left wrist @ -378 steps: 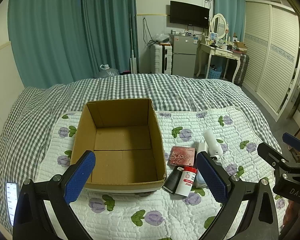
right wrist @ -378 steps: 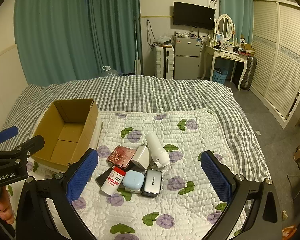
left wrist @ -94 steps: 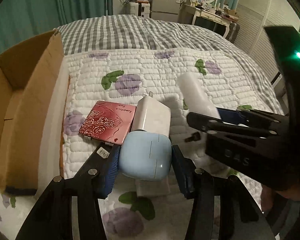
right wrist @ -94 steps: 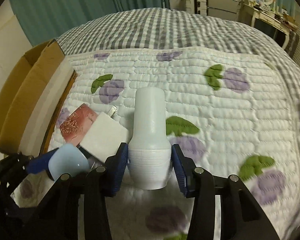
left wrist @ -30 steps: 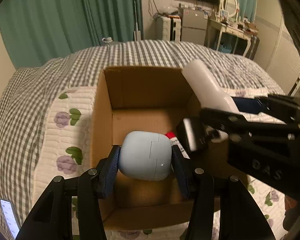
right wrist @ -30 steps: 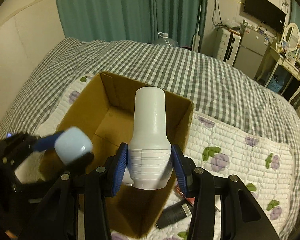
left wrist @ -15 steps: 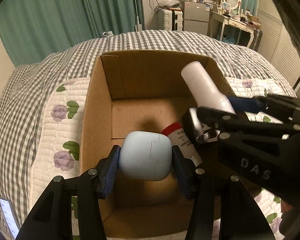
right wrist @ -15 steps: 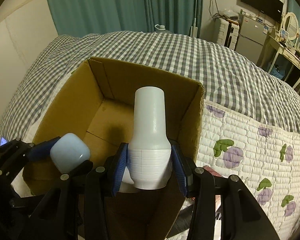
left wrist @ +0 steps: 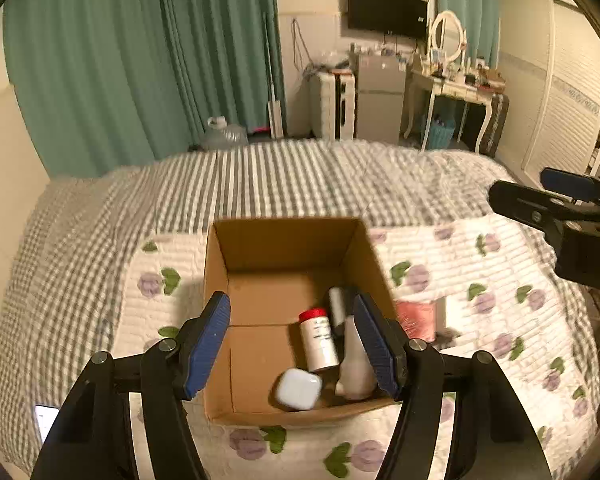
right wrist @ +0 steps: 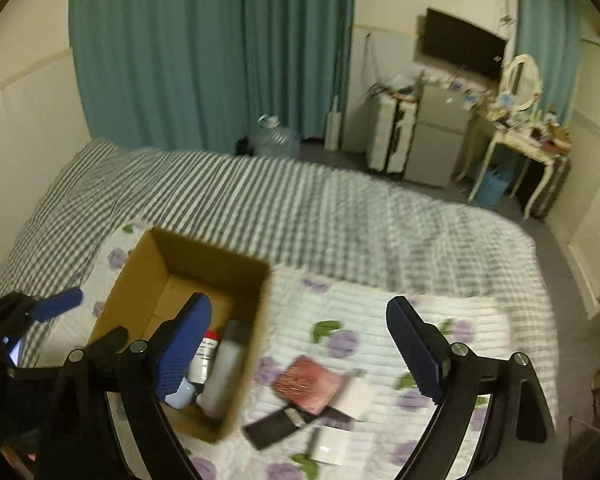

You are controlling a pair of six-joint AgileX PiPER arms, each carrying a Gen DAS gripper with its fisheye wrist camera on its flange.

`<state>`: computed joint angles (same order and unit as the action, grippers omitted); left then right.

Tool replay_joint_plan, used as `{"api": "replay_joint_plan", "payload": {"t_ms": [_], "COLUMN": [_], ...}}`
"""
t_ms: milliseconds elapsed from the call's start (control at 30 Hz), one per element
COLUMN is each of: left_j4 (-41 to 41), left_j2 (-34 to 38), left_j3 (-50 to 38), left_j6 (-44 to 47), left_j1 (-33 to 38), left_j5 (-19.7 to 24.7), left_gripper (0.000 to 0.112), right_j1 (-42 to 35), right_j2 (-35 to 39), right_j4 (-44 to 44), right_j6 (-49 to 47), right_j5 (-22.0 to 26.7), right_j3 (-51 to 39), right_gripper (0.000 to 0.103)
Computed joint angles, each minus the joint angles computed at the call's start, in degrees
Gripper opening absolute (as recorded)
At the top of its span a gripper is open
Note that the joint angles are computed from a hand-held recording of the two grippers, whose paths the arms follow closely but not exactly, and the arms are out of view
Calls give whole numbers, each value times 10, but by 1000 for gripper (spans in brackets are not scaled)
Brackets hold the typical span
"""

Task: Organize rigid objects
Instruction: 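Lower both held items into the cardboard box and open both tools, then grasp the black cylindrical case with left tool while right tool grasps a white charger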

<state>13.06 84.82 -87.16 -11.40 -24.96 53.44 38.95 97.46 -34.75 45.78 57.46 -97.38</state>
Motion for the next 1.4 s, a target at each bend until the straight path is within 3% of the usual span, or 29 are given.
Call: {"api": "replay_joint_plan", "payload": {"t_ms": [333, 500, 700, 900, 1100, 1233, 1400], "left_j4": [86, 106, 136, 155, 174, 161, 168], "left_j2": [-48, -59, -35, -1, 22, 38, 58], "left_j3": [-3, 46, 105, 174, 246, 273, 286], "left_j6": [-135, -209, -284, -333, -366, -365, -363], "left_j1": [-146, -201, -248, -262, -250, -227, -216], "left_j5": [61, 48, 21, -28, -84, -118, -138], "left_gripper": [67, 67, 67, 67, 67, 67, 67], "right_j1": [78, 77, 23, -37, -62, -76, -104], "right_j2": [-187, -258, -306, -294, -220, -132, -33], "right_j4": [-84, -82, -38, 7, 32, 62, 158], "right_j6": [68, 96, 94, 97, 115, 104, 3], "right_j5": [69, 57, -19, -130, -251, -324, -378], "right_j3": [145, 248, 372, 475, 528, 527, 491], "right_gripper": [91, 91, 91, 91, 90, 81, 66]}}
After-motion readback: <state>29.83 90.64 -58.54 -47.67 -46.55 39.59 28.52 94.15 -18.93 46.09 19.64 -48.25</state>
